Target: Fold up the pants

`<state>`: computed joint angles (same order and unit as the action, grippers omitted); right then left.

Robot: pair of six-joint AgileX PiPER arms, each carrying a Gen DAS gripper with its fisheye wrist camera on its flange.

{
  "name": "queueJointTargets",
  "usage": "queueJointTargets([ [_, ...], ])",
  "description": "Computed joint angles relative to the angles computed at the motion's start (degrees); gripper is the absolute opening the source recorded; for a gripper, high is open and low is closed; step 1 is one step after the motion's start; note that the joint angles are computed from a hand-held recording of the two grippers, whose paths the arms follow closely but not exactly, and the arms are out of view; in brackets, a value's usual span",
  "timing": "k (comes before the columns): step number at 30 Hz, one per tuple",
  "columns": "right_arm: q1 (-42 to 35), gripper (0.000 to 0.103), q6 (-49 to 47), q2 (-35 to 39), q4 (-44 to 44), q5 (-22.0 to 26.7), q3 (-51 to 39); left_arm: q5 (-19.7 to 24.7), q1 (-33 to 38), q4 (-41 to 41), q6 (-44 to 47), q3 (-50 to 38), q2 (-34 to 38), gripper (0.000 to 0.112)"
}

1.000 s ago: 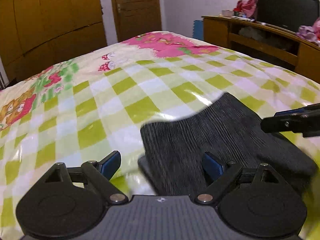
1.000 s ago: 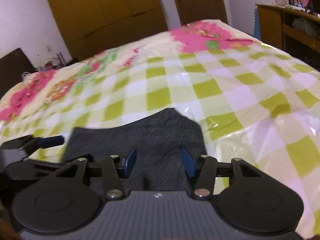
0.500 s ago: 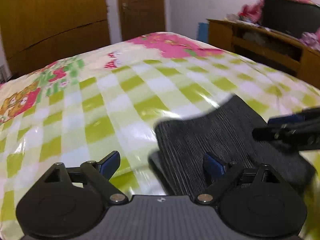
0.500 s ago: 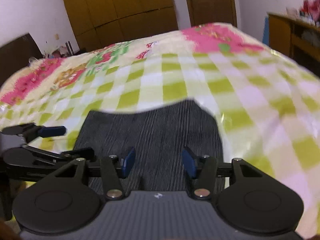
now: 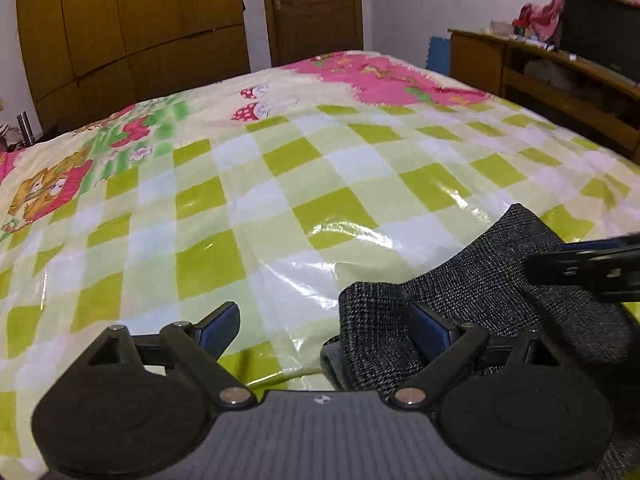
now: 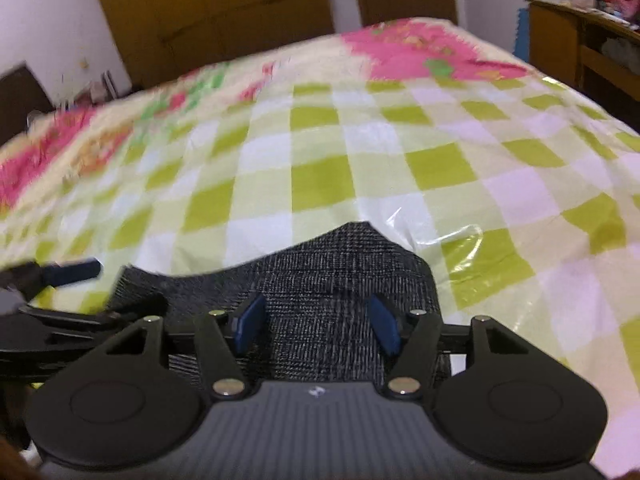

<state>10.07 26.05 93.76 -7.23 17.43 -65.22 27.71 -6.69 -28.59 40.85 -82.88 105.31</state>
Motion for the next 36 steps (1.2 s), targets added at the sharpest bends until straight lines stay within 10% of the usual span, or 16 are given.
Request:
queueJointTargets([
  [5, 4.88, 0.06, 23.06, -16.48, -15.67, -5.04, 14.88, 4.02, 2.67, -2.63, 3.01, 3.75, -5.87, 0.102],
  [11, 18.21, 0.073, 52.69, -27.72, -41.32, 8.86, 18.18, 7.83, 4.65, -6.74, 5.41, 11.35, -15.36, 0.102],
  [21, 33.88, 0.086, 67.3, -35.57, -47.82, 23.24, 22.84, 9.6, 3.33, -5.05, 4.19, 20.04, -25.02, 0.103],
  [36, 41.39, 0.102, 75.71, -38.81, -51.97, 28.03, 27.46, 10.7, 1.66, -0.05, -2.11, 21.93, -26.74, 0.103],
])
